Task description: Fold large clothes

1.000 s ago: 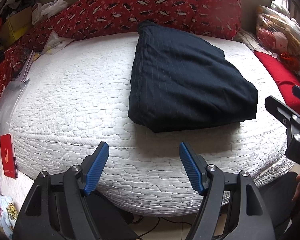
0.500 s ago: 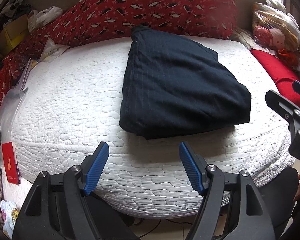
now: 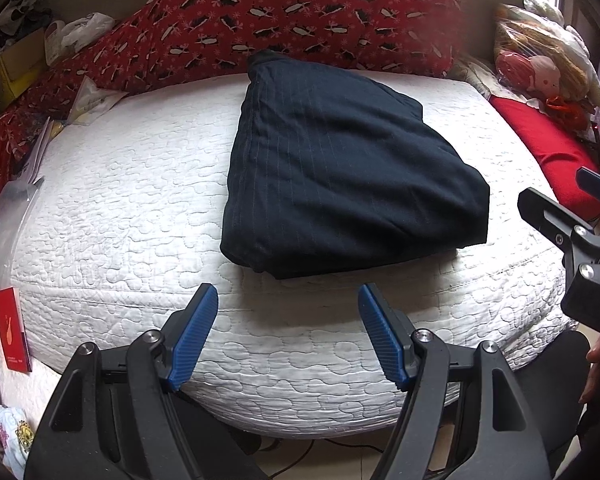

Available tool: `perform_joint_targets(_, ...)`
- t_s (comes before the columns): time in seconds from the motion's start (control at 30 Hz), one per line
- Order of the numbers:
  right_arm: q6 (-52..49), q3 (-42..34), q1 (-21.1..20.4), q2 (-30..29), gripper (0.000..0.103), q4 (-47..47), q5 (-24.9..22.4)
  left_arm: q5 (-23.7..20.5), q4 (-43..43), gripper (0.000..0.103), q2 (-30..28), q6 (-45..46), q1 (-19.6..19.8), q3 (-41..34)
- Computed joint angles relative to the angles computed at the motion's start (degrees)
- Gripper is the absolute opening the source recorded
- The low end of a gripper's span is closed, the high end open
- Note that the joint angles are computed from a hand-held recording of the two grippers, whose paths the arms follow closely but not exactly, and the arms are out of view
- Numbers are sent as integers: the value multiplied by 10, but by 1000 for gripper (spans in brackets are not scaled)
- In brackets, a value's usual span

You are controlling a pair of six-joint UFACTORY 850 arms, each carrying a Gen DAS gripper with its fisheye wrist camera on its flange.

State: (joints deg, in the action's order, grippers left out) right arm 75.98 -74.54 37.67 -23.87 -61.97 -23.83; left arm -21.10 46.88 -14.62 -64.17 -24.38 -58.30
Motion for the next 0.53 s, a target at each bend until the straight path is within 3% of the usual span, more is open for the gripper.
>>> perform_joint_targets(0.53,12,6,5,4,102,7,-24,9,-80,73,3,76,3,-4)
